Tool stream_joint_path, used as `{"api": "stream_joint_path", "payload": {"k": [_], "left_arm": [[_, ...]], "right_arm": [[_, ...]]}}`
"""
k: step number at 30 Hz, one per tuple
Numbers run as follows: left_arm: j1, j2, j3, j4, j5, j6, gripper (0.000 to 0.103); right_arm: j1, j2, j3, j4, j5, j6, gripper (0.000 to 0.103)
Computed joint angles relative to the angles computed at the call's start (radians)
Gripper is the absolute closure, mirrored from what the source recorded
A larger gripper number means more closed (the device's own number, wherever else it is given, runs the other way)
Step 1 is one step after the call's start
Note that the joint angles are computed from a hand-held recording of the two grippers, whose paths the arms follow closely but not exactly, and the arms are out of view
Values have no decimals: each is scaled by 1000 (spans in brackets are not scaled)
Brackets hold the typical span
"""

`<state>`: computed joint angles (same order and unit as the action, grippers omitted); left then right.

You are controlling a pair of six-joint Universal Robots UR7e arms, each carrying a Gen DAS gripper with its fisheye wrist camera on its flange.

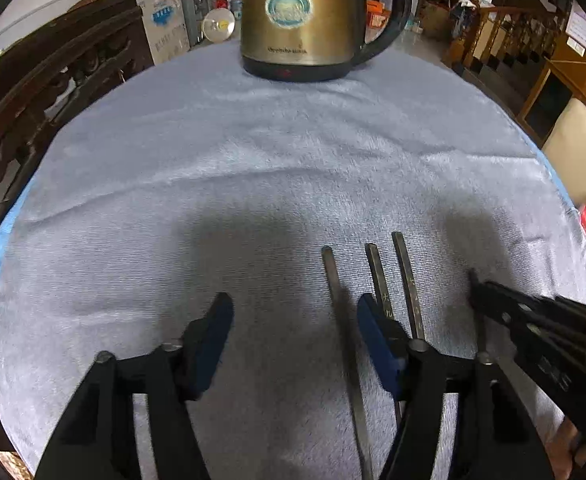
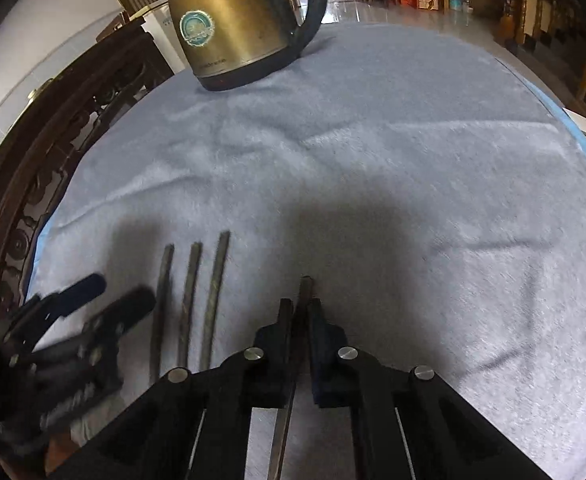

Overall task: Organize utensils
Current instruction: 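Close right gripper on one chopstick while left gripper grasps another chopstick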

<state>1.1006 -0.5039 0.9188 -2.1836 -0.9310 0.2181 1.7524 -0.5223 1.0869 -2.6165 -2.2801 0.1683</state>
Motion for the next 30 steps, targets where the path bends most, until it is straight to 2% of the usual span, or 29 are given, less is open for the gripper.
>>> {"api": "stream_joint_path", "payload": {"k": [2,5,7,10,12,13,19,25,30], "left_arm": [[6,21,-39,47,-25,-25,51],[-2,27,-22,7,14,9,55],[-4,28,-11,-20,15,44,62],[-4,26,0,-42,-3,82,73],[-4,20,12,-58,-11,105,90],[-4,16,19,-61,-9,109,93],[-5,-19,72,-87,17,135,97],[5,-76,142,-122,27,136,98],[5,-142,219,-190,16,136,98]], "right_arm": [[-1,-32,49,-7,7,2,95],[-4,-61,87,0,12,11,95],[-2,-72,102,12,7,13,95],[0,-70,94,33,-2,15,95],[2,-67,85,52,-10,21,95],[4,-66,84,52,-15,15,95],[6,-76,139,-57,-8,-34,96],[-4,-126,229,-151,28,10,96],[-7,-196,342,-288,55,17,96]]}}
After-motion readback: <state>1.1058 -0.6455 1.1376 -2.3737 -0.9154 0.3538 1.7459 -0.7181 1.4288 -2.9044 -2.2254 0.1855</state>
